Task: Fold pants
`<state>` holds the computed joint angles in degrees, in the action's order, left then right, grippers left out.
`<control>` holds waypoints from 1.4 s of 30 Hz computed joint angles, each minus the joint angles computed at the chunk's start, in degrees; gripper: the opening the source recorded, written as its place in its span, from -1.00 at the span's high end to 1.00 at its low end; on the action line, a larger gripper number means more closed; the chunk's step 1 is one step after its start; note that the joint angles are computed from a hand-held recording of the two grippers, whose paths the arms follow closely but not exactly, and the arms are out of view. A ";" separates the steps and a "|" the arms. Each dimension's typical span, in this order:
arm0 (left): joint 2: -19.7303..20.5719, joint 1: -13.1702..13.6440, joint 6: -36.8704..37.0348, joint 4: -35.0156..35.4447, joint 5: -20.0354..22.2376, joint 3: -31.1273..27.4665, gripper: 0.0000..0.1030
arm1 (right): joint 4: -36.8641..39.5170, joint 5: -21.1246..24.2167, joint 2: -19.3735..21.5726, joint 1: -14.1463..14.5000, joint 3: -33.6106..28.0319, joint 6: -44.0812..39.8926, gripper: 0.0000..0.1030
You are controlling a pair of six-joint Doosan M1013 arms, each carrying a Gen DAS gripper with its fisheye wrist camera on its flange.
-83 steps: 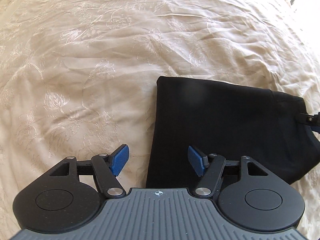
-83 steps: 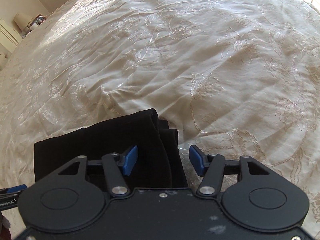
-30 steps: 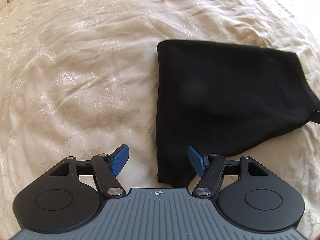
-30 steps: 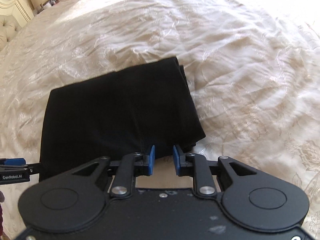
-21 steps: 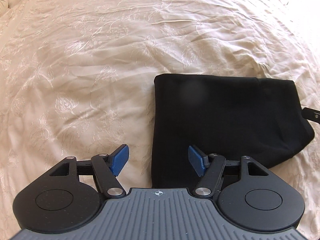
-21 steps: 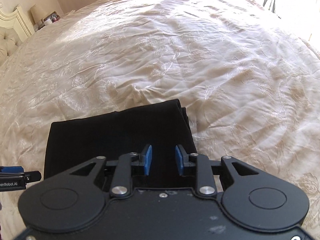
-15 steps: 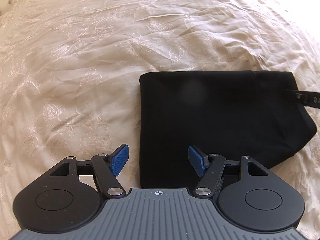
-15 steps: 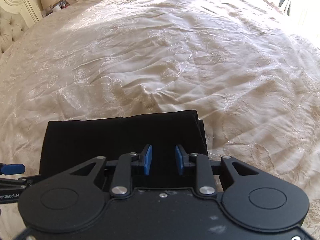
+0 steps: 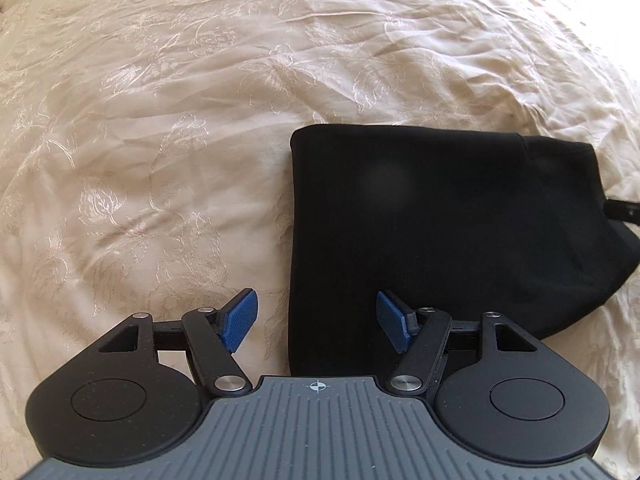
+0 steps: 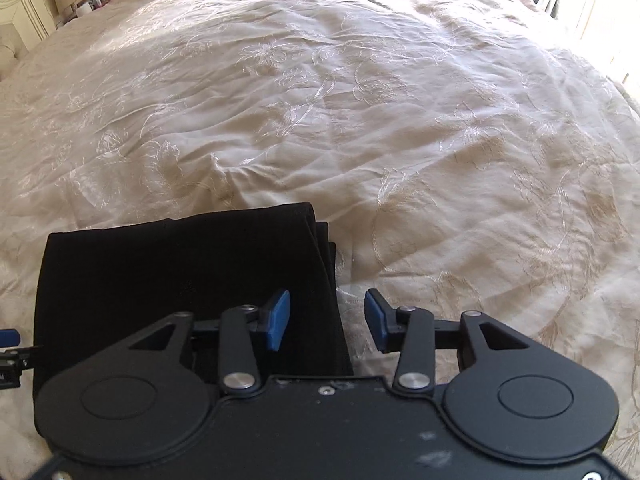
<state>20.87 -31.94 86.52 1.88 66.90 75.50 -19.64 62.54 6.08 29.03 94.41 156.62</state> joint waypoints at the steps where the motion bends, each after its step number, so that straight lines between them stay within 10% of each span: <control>1: 0.28 0.13 0.20 -0.49 -0.14 -0.35 -0.25 | 0.61 -0.81 -0.52 -0.01 0.65 0.66 -0.05; 9: 3.35 0.10 2.26 -1.57 1.25 -2.82 -0.27 | 7.75 -5.63 -0.99 -1.85 3.25 -0.26 -0.23; 24: 7.08 0.81 0.07 -6.70 0.75 -5.79 -0.96 | 15.29 -13.99 1.39 -5.25 4.34 -8.06 -0.76; 28: 5.81 -0.10 -0.57 -6.83 -1.28 -4.82 -0.02 | 13.09 -13.80 1.12 -4.53 4.18 -7.07 -0.29; 30: 4.49 -1.50 -2.57 -2.31 -2.91 -3.63 0.50 | 11.46 -13.09 0.46 -4.20 4.13 -5.26 0.26; 33: 3.03 -2.43 -4.73 0.21 -4.33 -2.45 0.67 | 9.62 -13.48 -1.09 -3.58 4.48 -1.29 0.55; 42: -1.06 -2.38 -8.91 4.91 -6.11 -0.06 0.77 | 6.59 -13.56 -1.28 0.16 1.10 -0.83 0.59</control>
